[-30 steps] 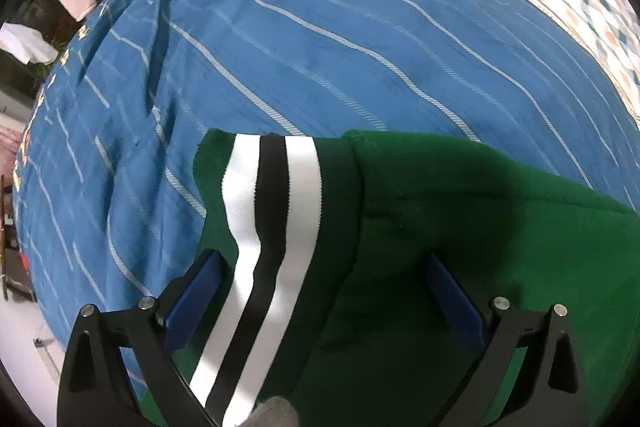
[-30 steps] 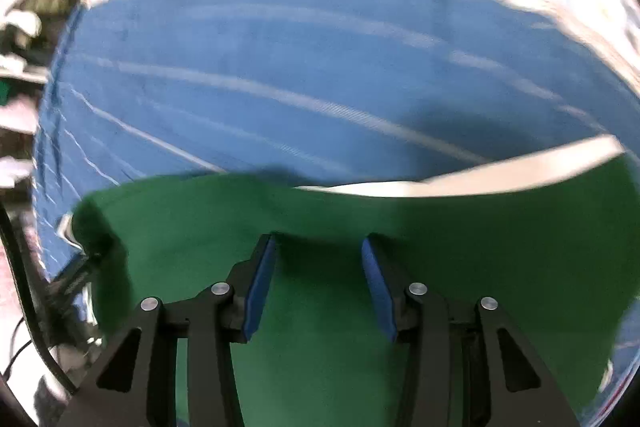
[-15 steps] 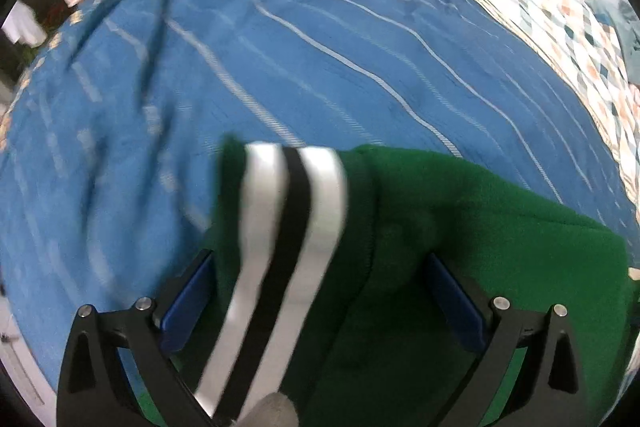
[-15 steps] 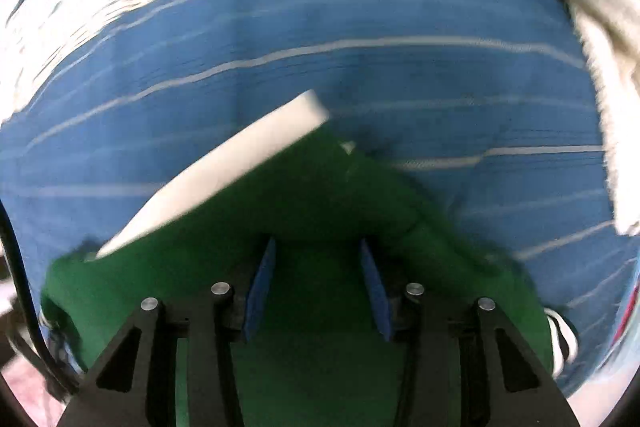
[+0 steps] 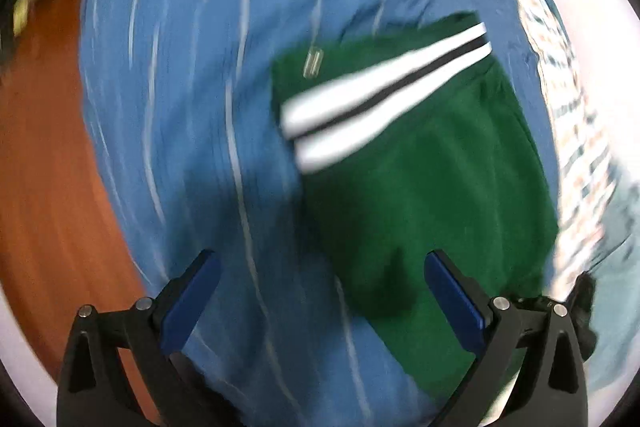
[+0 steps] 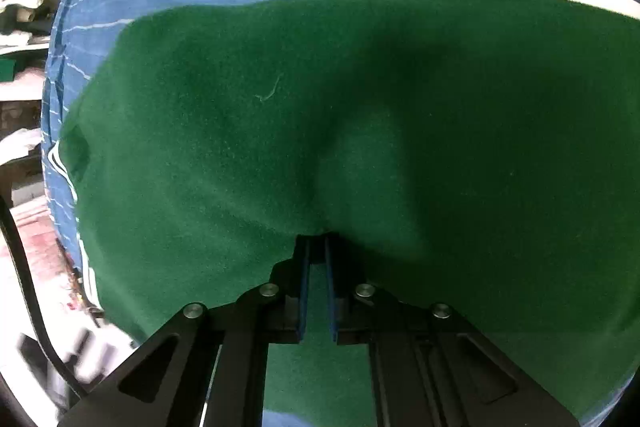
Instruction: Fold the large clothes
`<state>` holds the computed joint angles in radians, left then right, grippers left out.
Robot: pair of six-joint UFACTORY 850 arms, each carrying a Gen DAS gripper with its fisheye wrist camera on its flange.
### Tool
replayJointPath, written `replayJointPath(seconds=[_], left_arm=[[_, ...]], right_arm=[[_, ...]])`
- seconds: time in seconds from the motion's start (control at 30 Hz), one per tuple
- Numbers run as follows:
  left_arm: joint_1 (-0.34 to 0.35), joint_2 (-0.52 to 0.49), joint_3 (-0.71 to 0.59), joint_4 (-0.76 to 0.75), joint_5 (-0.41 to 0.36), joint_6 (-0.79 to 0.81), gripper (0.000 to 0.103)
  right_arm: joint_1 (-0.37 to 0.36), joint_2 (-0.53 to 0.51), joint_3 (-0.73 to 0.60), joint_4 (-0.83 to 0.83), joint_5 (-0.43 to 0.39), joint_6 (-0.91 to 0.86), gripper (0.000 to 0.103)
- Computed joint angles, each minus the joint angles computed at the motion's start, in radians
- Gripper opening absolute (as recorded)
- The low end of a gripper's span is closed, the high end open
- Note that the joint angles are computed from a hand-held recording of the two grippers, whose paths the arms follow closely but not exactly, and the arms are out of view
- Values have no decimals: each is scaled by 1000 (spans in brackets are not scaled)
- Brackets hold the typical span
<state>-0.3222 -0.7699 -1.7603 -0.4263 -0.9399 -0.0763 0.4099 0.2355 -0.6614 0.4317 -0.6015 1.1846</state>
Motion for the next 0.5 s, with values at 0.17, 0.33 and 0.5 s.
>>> replayJointPath(seconds=[0.17, 0.33, 0.5], left_arm=[[-17, -21, 50, -156, 116, 38, 103], [-62, -77, -48, -3, 249, -49, 59], [-85, -96, -117, 38, 285, -14, 20]], right_arm=[[18, 71, -15, -89, -51, 83, 24], [118, 143, -14, -240, -69, 289, 34], [143, 117, -27, -195, -56, 279, 34]])
